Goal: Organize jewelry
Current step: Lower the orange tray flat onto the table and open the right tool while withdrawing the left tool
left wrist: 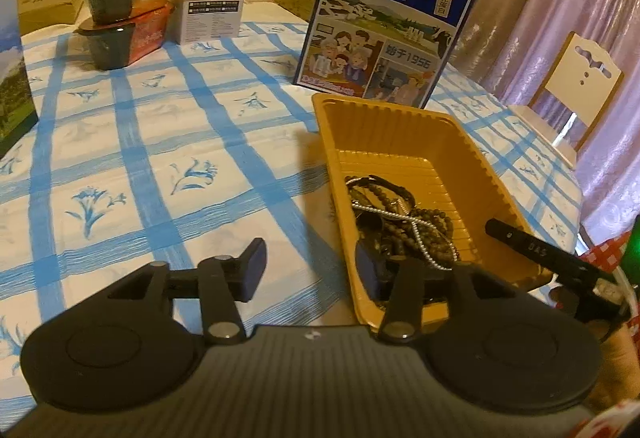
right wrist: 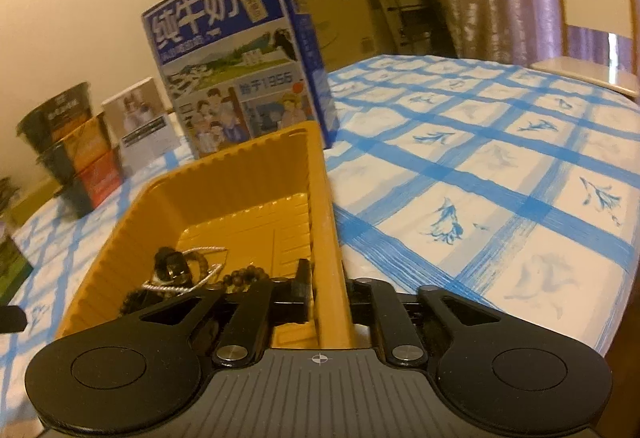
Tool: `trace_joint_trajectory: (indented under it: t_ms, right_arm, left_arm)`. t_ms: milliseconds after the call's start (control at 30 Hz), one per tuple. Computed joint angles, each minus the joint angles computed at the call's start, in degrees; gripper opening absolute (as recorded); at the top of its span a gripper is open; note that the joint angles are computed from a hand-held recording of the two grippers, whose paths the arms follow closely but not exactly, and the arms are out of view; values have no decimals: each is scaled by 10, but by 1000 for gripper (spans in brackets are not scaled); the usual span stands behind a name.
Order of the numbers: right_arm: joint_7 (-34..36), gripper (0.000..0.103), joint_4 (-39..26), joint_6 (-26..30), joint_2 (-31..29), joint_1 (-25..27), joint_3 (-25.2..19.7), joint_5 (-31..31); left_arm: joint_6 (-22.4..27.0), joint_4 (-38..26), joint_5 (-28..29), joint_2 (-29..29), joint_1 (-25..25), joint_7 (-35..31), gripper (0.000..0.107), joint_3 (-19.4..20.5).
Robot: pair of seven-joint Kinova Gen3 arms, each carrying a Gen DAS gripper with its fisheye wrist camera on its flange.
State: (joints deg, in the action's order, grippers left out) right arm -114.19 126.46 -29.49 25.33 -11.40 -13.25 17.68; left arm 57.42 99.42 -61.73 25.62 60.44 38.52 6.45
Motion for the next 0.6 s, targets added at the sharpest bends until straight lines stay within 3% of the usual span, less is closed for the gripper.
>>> trace_joint_trajectory:
  t_ms: [33, 100, 167, 233, 300, 367, 433, 600]
  right_arm:
    - [-7, 65, 3, -6, -1, 13, -7, 14]
    - [-3, 83, 24, -44, -15, 9, 11, 14]
    - [20, 83, 37, -64, -30, -32, 52, -23]
    - [19, 83, 43, -50, -51, -53, 73, -44]
    - [-7, 83, 56, -41, -79, -80, 107, -36]
    - [-44, 83, 64, -12, -109, -74, 107, 1]
    - [-87, 84, 75, 8, -135, -31, 65, 48]
    - [-202, 84, 100, 59, -205, 83, -68, 157]
  left_arm:
    - [9, -3, 3, 1, 3, -3, 54, 1]
    - [24, -8, 6, 3, 9, -7, 60, 3]
    - [47, -16, 10, 5, 18, -12, 65, 5]
    - [70, -26, 16, 7, 26, -21, 69, 9]
    - [92, -37, 21, 9, 35, -29, 73, 12]
    - [122, -56, 31, 15, 45, -41, 77, 15]
    - [151, -77, 42, 23, 55, -57, 84, 18]
    - [224, -132, 67, 42, 93, -85, 90, 20]
